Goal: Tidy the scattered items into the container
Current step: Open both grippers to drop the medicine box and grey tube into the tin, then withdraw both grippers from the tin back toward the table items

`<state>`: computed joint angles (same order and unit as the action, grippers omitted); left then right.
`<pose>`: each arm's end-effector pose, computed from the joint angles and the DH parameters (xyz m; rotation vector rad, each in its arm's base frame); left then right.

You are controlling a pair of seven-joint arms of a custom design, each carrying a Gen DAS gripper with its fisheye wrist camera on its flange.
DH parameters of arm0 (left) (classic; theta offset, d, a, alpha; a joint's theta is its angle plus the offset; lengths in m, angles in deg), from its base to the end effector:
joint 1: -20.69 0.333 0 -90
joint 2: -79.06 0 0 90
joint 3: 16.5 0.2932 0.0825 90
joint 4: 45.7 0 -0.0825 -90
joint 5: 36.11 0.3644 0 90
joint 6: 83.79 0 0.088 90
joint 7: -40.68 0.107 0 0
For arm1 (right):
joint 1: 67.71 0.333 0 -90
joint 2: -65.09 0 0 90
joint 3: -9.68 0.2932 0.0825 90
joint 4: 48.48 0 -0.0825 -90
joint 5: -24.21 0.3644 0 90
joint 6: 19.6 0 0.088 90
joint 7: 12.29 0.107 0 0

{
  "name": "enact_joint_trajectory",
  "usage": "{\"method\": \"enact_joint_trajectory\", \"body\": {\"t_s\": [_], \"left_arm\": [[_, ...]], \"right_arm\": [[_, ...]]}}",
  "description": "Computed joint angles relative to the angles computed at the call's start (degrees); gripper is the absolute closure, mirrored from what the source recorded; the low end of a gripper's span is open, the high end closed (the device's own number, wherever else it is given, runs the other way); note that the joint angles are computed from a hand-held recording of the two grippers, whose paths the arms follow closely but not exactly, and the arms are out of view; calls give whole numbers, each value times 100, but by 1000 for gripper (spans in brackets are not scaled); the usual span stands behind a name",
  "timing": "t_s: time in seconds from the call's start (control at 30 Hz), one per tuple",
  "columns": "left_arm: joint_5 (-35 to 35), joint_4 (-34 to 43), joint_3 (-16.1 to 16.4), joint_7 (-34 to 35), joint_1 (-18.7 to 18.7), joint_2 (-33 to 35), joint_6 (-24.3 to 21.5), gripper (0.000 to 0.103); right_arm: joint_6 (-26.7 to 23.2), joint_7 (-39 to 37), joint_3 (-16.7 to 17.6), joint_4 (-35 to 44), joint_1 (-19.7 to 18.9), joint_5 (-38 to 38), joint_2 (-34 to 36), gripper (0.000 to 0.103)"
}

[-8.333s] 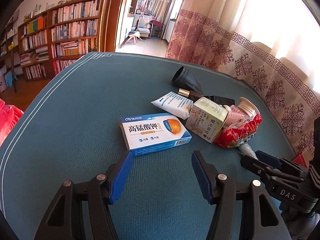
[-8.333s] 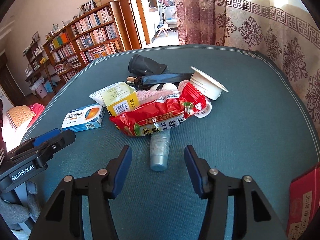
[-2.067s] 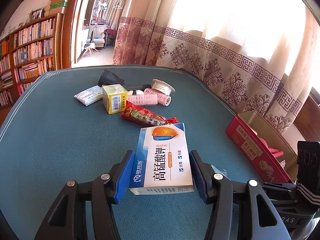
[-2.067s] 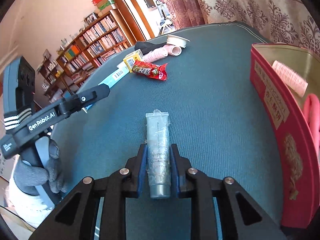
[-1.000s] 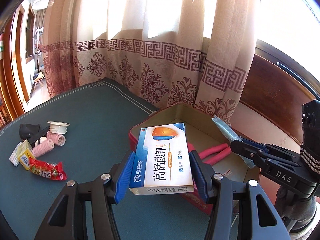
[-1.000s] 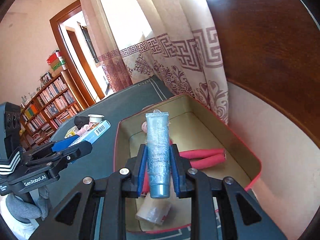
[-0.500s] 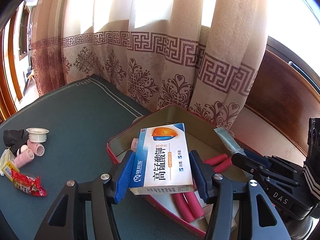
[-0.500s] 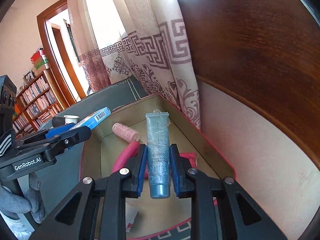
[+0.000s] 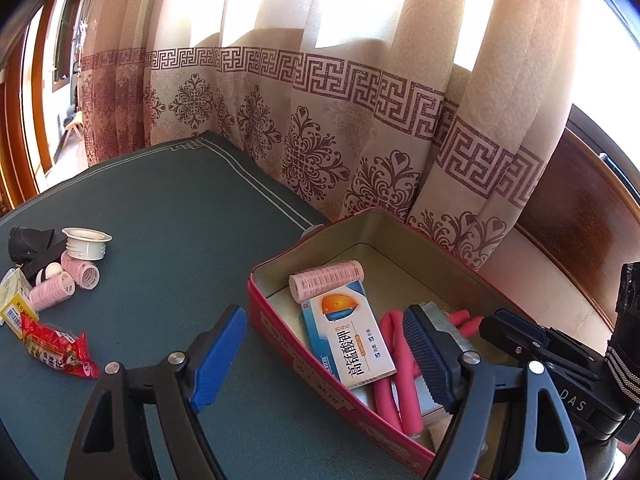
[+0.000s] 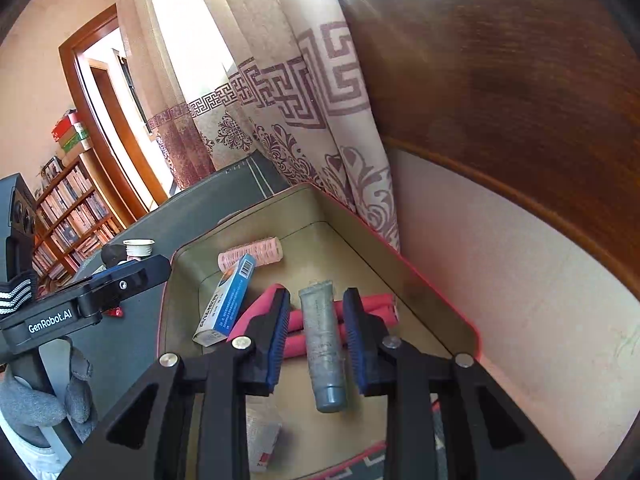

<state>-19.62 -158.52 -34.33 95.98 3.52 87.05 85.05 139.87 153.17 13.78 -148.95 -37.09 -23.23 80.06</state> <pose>0.4969 -0.3603 0.4924 -1.6279 2.0760 -1.1308 0.5190 0.3945 0.4850 -1.5790 1.6603 -0.5090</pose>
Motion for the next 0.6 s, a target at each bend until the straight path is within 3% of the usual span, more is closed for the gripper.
{"method": "enact_joint_trajectory", "body": {"t_s": [0.17, 0.23, 0.43, 0.6], "left_arm": [[-71, -342, 44, -19, 59, -269, 116, 21], [-80, -475, 90, -61, 75, -380, 148, 21], [-277, -1025, 272, -114, 135, -845, 337, 21], [-84, -1560, 515, -397, 208, -1312, 451, 21]], "right_arm": [[-9, -31, 8, 210, 111, -44, 116, 39], [21, -2, -4, 306, 168, -111, 169, 34], [158, -261, 46, 690, 296, -39, 419, 25], [233, -871, 149, 1219, 418, 322, 831, 25]]}}
